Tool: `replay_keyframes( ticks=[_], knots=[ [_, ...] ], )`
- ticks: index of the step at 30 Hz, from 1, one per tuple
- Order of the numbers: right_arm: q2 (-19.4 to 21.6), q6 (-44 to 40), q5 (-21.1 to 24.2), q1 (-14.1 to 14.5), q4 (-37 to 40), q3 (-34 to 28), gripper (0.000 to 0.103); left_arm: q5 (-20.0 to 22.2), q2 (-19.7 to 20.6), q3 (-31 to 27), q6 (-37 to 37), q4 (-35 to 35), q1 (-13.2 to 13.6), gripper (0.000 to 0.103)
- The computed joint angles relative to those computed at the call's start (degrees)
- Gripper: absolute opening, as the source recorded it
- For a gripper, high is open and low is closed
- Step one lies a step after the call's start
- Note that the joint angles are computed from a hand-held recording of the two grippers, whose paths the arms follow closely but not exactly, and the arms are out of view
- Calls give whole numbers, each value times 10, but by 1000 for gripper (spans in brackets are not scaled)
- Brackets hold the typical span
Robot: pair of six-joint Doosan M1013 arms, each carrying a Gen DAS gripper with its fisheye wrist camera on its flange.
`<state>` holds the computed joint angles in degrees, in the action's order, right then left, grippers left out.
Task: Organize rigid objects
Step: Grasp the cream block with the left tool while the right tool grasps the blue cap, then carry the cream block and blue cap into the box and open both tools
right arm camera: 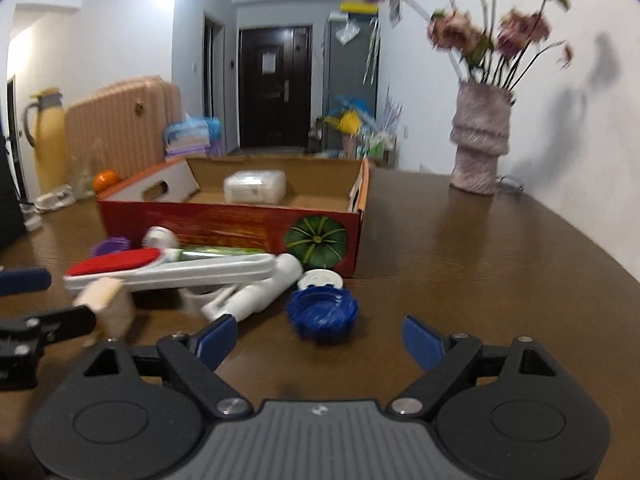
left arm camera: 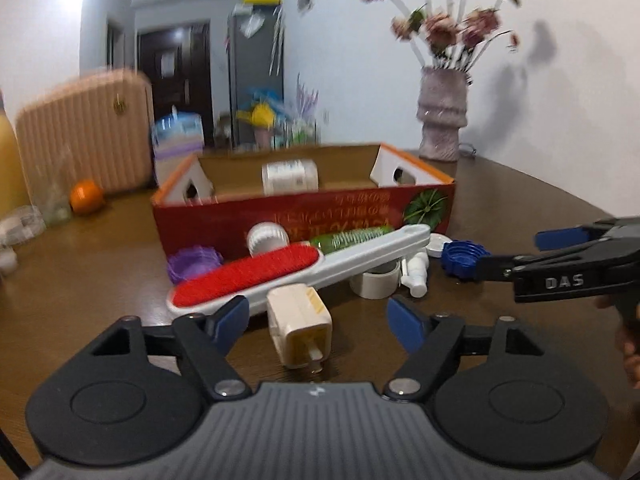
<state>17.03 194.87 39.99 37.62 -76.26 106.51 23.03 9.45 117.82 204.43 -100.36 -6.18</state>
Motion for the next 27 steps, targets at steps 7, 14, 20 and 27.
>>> replay_keyframes(
  ticks=[7,14,20,27],
  knots=[
    [22,-77,-61,-40,61,-24,65,-48,22,-19,-34,28,-19,53],
    [20,-48,-80,-45,50,-16,53,-58,22,-17,-52,16,-14,32],
    [2,6,-51,-17,0,-1,53,-35,-9,11,41,-60,-1,32],
    [-12,113,68,64,-120,29,53,-2,-57,64,213,-234,26,32]
  ],
)
